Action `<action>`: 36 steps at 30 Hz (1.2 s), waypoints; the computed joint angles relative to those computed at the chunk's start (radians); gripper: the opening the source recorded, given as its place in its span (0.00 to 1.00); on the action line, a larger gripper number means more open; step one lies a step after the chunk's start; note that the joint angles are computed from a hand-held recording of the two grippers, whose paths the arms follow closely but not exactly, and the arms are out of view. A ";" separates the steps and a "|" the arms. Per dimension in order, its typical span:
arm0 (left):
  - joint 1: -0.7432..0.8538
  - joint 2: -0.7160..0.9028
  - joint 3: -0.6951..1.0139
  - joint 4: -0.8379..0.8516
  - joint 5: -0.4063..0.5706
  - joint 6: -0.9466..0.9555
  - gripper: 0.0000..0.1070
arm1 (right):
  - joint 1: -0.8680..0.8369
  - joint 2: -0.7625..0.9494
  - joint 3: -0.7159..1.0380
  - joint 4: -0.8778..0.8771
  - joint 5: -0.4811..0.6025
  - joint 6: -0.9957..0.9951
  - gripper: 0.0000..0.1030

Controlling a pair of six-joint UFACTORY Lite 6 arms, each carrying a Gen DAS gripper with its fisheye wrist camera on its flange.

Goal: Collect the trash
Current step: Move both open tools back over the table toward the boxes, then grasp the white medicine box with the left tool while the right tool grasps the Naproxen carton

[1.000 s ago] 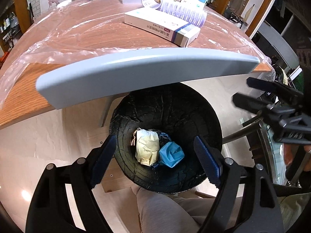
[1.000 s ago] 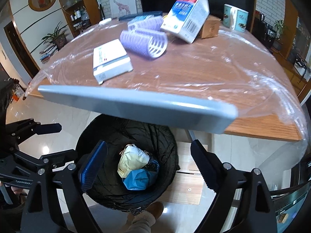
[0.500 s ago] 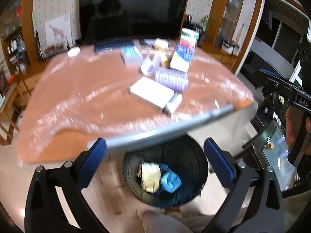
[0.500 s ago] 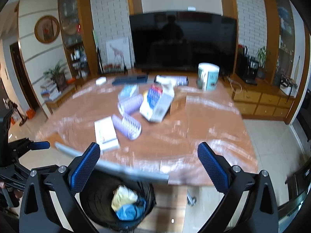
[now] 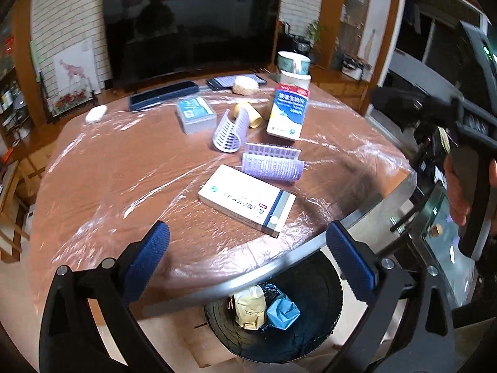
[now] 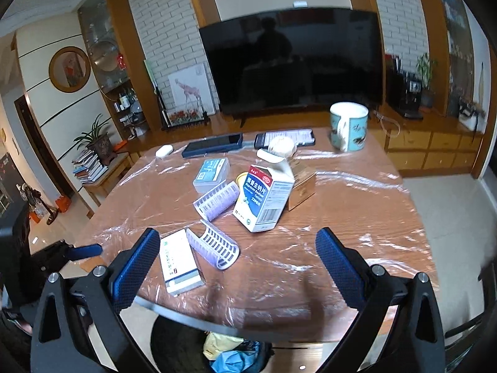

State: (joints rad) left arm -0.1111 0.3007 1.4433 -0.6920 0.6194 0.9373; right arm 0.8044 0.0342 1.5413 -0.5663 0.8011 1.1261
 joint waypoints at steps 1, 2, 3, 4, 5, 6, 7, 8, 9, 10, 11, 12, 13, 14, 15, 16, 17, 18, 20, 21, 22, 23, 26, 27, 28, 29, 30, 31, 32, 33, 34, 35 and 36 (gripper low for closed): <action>-0.004 0.013 0.009 0.002 0.002 0.004 0.94 | -0.014 0.021 0.013 0.020 -0.010 -0.009 0.96; -0.010 0.039 0.035 0.011 0.011 0.006 0.94 | -0.033 0.048 0.032 0.046 -0.022 -0.025 0.96; -0.014 0.057 0.050 0.018 0.016 0.006 0.94 | -0.041 0.064 0.037 0.059 -0.032 -0.025 0.96; -0.020 0.085 0.078 0.028 0.027 0.007 0.94 | -0.057 0.087 0.051 0.080 -0.042 -0.037 0.96; -0.024 0.110 0.103 0.036 0.039 0.008 0.94 | -0.072 0.112 0.066 0.105 -0.052 -0.050 0.96; -0.026 0.127 0.118 0.040 0.047 0.012 0.94 | -0.083 0.132 0.075 0.125 -0.063 -0.056 0.96; -0.034 0.156 0.147 0.054 0.055 0.011 0.94 | -0.095 0.151 0.082 0.146 -0.073 -0.067 0.96; -0.037 0.171 0.161 0.061 0.059 0.013 0.94 | -0.105 0.167 0.093 0.163 -0.080 -0.076 0.96; -0.040 0.192 0.183 0.070 0.067 0.013 0.95 | -0.119 0.194 0.110 0.190 -0.088 -0.092 0.96; -0.045 0.223 0.216 0.086 0.079 0.011 0.95 | -0.131 0.222 0.130 0.215 -0.091 -0.108 0.96; -0.047 0.241 0.235 0.094 0.085 0.009 0.95 | -0.141 0.253 0.154 0.233 -0.089 -0.117 0.96; -0.049 0.265 0.261 0.103 0.096 0.007 0.95 | -0.146 0.272 0.166 0.243 -0.091 -0.118 0.96; -0.049 0.282 0.281 0.108 0.106 0.007 0.95 | -0.156 0.305 0.191 0.264 -0.092 -0.128 0.96; -0.049 0.306 0.309 0.116 0.118 0.004 0.95 | -0.165 0.333 0.216 0.281 -0.089 -0.137 0.96; -0.048 0.329 0.337 0.122 0.132 0.003 0.95 | -0.175 0.355 0.234 0.297 -0.091 -0.148 0.96; -0.048 0.348 0.363 0.126 0.144 0.002 0.95 | -0.182 0.381 0.258 0.310 -0.089 -0.156 0.96; -0.048 0.372 0.393 0.131 0.159 0.001 0.95 | -0.189 0.400 0.275 0.318 -0.088 -0.163 0.96; -0.049 0.387 0.413 0.134 0.170 0.003 0.95 | -0.193 0.437 0.315 0.321 -0.078 -0.168 0.96; -0.051 0.420 0.453 0.143 0.190 0.008 0.95 | -0.199 0.486 0.372 0.319 -0.057 -0.171 0.96; -0.052 0.431 0.466 0.148 0.196 0.009 0.95 | -0.203 0.509 0.397 0.317 -0.049 -0.171 0.96; -0.055 0.447 0.485 0.157 0.201 0.009 0.95 | -0.208 0.531 0.421 0.316 -0.042 -0.170 0.96; -0.058 0.457 0.496 0.163 0.202 0.008 0.95 | -0.211 0.553 0.450 0.319 -0.033 -0.170 0.96; -0.060 0.509 0.572 0.176 0.232 -0.006 0.95 | -0.230 0.598 0.496 0.330 -0.027 -0.169 0.96; -0.060 0.525 0.596 0.179 0.243 -0.012 0.95 | -0.235 0.605 0.504 0.330 -0.025 -0.166 0.96; -0.060 0.542 0.622 0.184 0.254 -0.019 0.95 | -0.240 0.611 0.506 0.328 -0.026 -0.158 0.96; -0.059 0.553 0.640 0.187 0.260 -0.021 0.95 | -0.245 0.615 0.509 0.327 -0.026 -0.153 0.96; -0.058 0.561 0.654 0.184 0.269 -0.019 0.94 | -0.251 0.608 0.492 0.327 -0.041 -0.142 0.96; -0.054 0.578 0.683 0.174 0.294 -0.015 0.94 | -0.256 0.603 0.481 0.330 -0.051 -0.138 0.96; -0.052 0.588 0.702 0.172 0.309 -0.015 0.94 | -0.260 0.595 0.466 0.333 -0.062 -0.134 0.95; -0.050 0.610 0.740 0.179 0.325 -0.019 0.94 | -0.264 0.586 0.451 0.336 -0.073 -0.131 0.95; -0.055 0.609 0.743 0.189 0.322 -0.017 0.94 | -0.265 0.580 0.441 0.333 -0.079 -0.125 0.94; -0.060 0.609 0.745 0.201 0.317 -0.015 0.94 | -0.266 0.580 0.440 0.332 -0.080 -0.121 0.90; -0.066 0.607 0.744 0.211 0.311 -0.008 0.94 | -0.267 0.579 0.438 0.334 -0.081 -0.120 0.88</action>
